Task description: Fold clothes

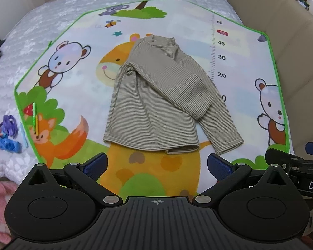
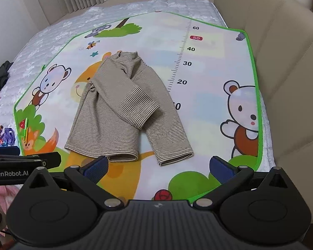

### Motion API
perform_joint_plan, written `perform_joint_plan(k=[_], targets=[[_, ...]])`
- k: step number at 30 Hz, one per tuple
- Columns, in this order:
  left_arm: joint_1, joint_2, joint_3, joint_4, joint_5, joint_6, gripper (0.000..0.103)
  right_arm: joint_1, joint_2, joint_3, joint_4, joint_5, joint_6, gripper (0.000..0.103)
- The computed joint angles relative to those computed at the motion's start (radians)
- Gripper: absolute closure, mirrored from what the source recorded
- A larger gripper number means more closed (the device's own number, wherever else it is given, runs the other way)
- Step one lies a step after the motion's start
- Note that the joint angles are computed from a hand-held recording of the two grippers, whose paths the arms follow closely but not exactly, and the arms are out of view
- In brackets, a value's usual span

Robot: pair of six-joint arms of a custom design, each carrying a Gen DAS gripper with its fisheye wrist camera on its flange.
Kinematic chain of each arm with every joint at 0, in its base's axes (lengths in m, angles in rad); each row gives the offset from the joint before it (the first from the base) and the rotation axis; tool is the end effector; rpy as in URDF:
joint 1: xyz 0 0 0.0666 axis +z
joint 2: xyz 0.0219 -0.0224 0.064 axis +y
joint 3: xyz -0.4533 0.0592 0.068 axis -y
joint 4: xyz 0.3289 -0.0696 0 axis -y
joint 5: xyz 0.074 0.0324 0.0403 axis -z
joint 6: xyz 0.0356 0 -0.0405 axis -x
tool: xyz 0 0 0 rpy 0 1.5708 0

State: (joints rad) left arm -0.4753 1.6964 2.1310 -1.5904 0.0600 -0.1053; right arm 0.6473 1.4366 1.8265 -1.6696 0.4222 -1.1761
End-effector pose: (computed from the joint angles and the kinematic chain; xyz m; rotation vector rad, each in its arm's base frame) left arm 0.4332 -0.2258 0.6100 0.8005 2.6190 -0.1868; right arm 0.2988 0.2071 0.6119 0.7679 2.5200 -0.0404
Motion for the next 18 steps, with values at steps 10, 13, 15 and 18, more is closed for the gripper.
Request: perform_joint_plan(k=[10,13,15,18], targets=[[-0.002,0.019,0.023,-0.015,-0.008,0.005,0.000,-0.014,-0.002,-0.007,0.015,-0.010,0.011,0.000],[-0.003,0.023,0.028,-0.021,-0.010,0.009,0.000,-0.016,-0.004,-0.011,0.018,-0.013,0.015,0.000],[-0.003,0.025,0.032,-0.021,-0.010,0.009,0.000,-0.022,-0.005,-0.013,0.019,-0.017,0.018,0.000],[-0.003,0.023,0.028,-0.017,-0.011,0.012,0.000,-0.029,-0.003,-0.012,0.019,-0.026,0.025,0.000]])
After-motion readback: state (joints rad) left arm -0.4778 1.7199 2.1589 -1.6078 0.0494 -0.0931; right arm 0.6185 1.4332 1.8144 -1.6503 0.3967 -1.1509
